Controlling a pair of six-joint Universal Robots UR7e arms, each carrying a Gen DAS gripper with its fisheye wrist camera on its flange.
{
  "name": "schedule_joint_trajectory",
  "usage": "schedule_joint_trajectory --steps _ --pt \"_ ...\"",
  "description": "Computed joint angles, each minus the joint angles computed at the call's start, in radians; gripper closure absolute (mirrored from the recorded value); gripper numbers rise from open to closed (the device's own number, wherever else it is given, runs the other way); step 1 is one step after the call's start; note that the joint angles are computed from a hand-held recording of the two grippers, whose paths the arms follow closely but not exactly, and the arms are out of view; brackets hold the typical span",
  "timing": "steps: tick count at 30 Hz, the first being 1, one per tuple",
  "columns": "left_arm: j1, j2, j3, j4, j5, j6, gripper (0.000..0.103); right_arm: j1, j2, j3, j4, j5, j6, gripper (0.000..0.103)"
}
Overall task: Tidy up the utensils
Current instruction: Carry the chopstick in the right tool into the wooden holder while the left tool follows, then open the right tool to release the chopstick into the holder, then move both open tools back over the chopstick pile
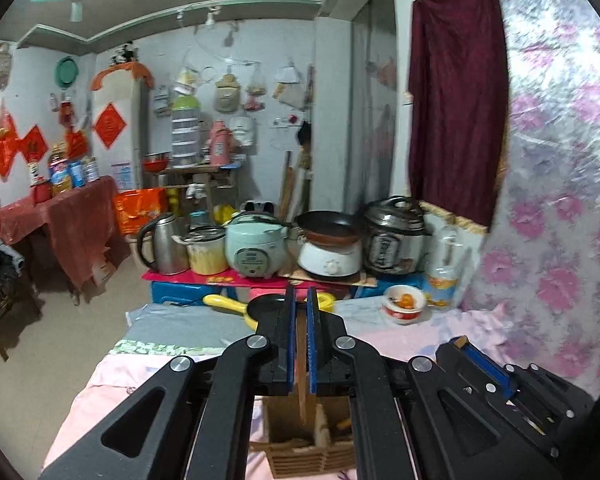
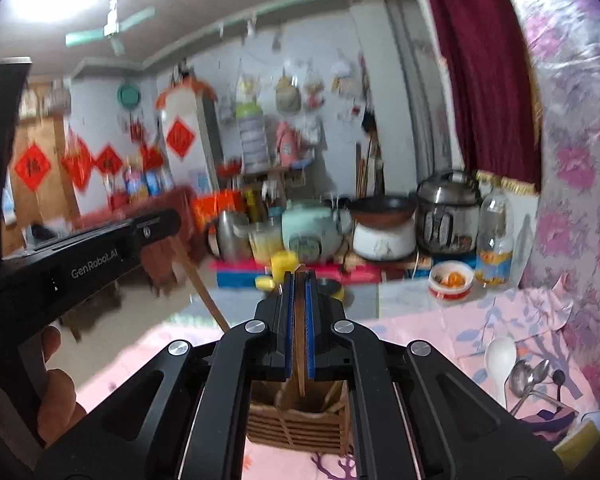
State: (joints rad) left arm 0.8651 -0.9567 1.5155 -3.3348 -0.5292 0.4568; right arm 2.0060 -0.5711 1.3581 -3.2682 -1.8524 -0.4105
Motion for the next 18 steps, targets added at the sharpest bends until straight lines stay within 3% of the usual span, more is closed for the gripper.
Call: schedule_joint_trajectory --steps 3,5,7,8,9,11,13,15,18 --pt "0.041 0.017 0.009 0.02 -0.002 -0.038 0.097 -0.017 0.029 -0.045 0.094 -0.009 0.025 0.097" --pt "0.069 -0.016 0.053 0.139 -0.02 -0.165 0.095 -0.024 0.032 -0.066 0.175 0.0 0.039 0.094" --pt "0.082 -0.049 0.09 0.225 -0.027 -0.262 0.062 -0.031 0.024 -0.056 0.173 0.018 0.065 0.084" --pt "0.086 -0.066 0.113 0.233 -0.029 -0.29 0.03 -0.032 0.018 -0.05 0.173 0.026 0.071 0.081" --pt "0.087 -0.08 0.141 0.2 -0.027 -0.3 0.02 -0.031 0.006 -0.035 0.164 0.035 0.074 0.077" --pt "0.084 -0.11 0.177 0.193 -0.027 -0.312 0.019 -0.025 -0.01 -0.001 0.119 0.022 0.071 0.068" --pt "0.081 -0.159 0.209 0.271 -0.044 -0.372 0.018 -0.019 -0.029 0.032 0.099 0.015 0.069 0.057" --pt "0.08 -0.197 0.245 0.289 -0.066 -0.407 0.01 -0.013 -0.058 0.076 0.089 0.021 0.078 0.05" --pt "0.062 -0.239 0.301 0.302 -0.028 -0.447 0.006 -0.004 -0.097 0.137 0.08 0.021 0.071 0.038"
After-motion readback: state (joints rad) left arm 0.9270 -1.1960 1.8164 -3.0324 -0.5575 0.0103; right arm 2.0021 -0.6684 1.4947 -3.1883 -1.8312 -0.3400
